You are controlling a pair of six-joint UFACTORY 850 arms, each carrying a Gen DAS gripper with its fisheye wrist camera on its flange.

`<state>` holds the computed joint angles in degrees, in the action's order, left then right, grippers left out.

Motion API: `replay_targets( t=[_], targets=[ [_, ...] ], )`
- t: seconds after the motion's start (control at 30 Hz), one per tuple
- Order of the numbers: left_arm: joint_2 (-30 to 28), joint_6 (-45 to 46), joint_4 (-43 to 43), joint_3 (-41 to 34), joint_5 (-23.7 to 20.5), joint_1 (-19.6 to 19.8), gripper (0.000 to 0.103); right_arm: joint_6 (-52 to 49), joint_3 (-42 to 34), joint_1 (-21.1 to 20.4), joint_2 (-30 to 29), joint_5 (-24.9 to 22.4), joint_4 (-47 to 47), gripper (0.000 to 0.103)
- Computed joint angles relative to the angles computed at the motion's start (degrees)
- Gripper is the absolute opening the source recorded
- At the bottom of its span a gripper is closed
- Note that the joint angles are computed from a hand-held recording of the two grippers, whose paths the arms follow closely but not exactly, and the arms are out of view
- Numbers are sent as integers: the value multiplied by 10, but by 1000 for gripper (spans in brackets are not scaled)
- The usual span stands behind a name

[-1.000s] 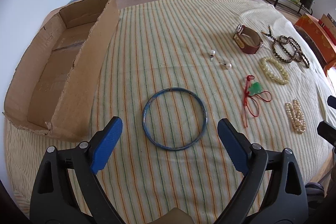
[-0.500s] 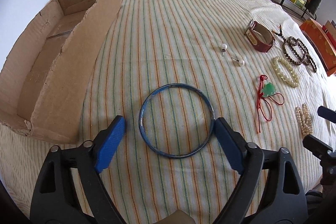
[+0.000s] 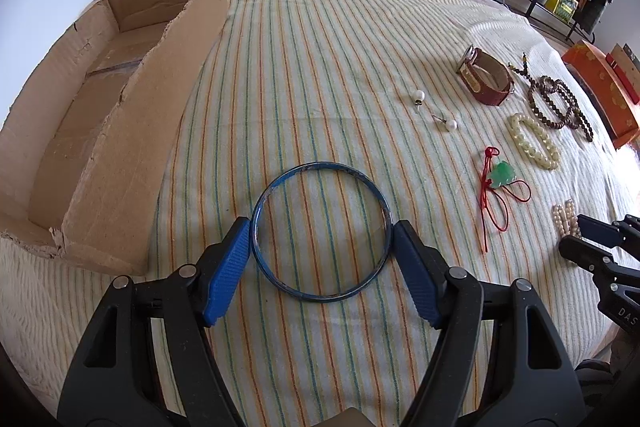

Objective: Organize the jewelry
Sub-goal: 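Close the right gripper on the pearl necklace while the left gripper grasps the blue bangle, then carry the pearl necklace in the right gripper while the left carries the bangle to the box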

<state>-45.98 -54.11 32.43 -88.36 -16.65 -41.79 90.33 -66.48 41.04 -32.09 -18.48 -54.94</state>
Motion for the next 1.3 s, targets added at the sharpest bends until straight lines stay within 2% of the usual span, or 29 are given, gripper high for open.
replay_targets(
  t=[0.17,0.5,0.67,0.83,1.1,1.3],
  targets=[
    [6,8,-9,4,6,-2,73,44,12,-3,8,17,-37,20],
    [18,-41,65,12,3,-14,73,173,41,-4,32,42,-148,8],
    [25,-59,79,21,8,-12,73,164,43,-6,33,50,-145,2],
    [44,-96,116,38,17,-14,73,257,56,-3,55,45,-231,1],
    [77,-170,193,68,32,-16,73,229,50,11,89,5,-222,1],
    [111,-257,284,97,39,-13,73,209,41,20,109,-18,-215,1]
  ],
)
